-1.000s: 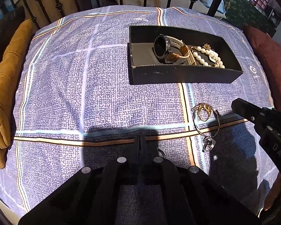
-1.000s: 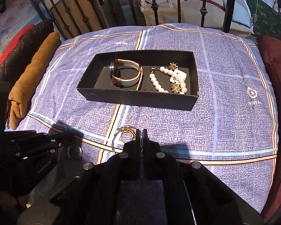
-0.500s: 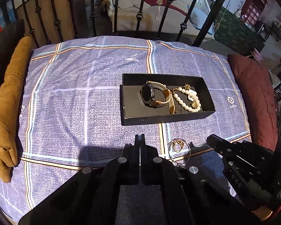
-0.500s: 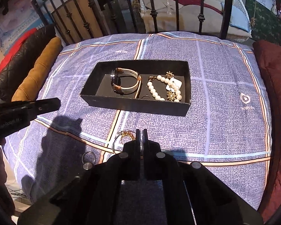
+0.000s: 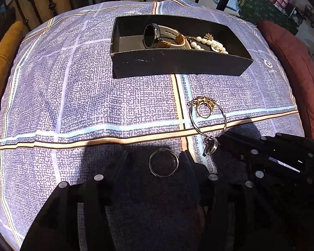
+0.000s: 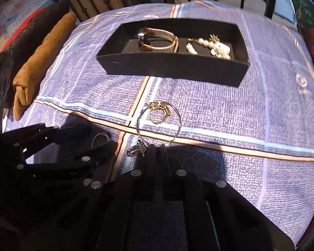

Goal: Organize jewelry

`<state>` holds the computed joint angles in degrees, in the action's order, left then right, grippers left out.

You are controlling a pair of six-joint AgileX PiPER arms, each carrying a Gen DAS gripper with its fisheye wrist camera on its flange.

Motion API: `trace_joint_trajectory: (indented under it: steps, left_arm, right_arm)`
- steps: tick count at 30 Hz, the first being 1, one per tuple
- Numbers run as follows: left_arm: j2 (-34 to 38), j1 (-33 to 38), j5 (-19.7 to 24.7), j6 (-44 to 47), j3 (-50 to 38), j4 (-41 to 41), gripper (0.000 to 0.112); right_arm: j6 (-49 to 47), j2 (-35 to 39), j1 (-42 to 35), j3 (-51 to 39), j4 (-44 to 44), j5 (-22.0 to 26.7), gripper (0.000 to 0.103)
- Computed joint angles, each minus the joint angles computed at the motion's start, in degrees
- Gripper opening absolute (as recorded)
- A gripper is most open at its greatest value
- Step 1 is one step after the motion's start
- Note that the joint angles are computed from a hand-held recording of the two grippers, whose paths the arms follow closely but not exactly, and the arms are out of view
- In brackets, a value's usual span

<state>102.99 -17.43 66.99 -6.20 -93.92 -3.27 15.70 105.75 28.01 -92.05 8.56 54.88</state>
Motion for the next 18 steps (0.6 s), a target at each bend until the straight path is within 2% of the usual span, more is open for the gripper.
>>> trace_joint_trajectory:
  steps: [2,4,5,6,7,8,9,11,13,14,15,18]
  left_arm:
    - [-0.61,1.03,0.35,1.25,0.35,-1.89,0.062]
    - [-2.24,3.09,-1.43,3.29,3.07,-5.25,0.072]
    - [-2.79,3.98,-2.02,4.76,4.13,-6.82,0.078]
    - [-3.07,4.53,-2.11,6.16,4.64,-8.00,0.085]
    - [-3.62,4.14,-2.26,5.99,5.25,-7.17,0.087]
    - [-3.88,2.98,-2.27,4.67,5.03,-4.31,0.089]
    - [-4.24,1.95,-2.68,3.54,5.11,-1.70,0.089]
    - [-5.00,-0.33,-3.65,0.72,5.47,4.68,0.089]
    - [-4.15,-1.11,-2.75,-0.72,4.69,7.12,0.077]
    - [-2.98,-0.57,-1.36,-0.32,3.44,6.40,0.060]
    - [-2.53,-0.48,-1.42,-1.20,3.26,6.33,0.054]
    - [-3.24,-2.14,-3.23,-2.69,5.09,9.69,0.048]
  right_arm:
    - [0.99,-0.87,-0.01,-0.22,-0.66,0.21,0.006]
    - [1.09,-2.53,0.46,0.41,-1.92,-0.72,0.008]
    - [0.72,-2.70,0.36,0.09,-1.72,-0.59,0.022]
    - [0.36,-2.99,0.17,0.16,-1.13,-0.94,0.059]
    - [0.81,-3.36,0.23,0.38,-1.38,-1.59,0.076]
    - [0.95,-4.20,0.33,1.20,-1.54,-2.98,0.084]
    - [1.35,-4.49,0.74,1.28,-2.13,-3.73,0.084]
    - [0.81,-2.91,1.03,-1.10,-1.76,-1.66,0.084]
    - [0.75,-2.03,1.40,-1.69,-1.56,-1.66,0.083]
    - [0.95,-1.35,1.67,-2.33,-1.76,-1.03,0.076]
    - [1.17,-0.58,1.82,-3.03,-1.68,-0.49,0.069]
    - [1.28,1.35,1.83,-4.48,-0.92,1.03,0.055]
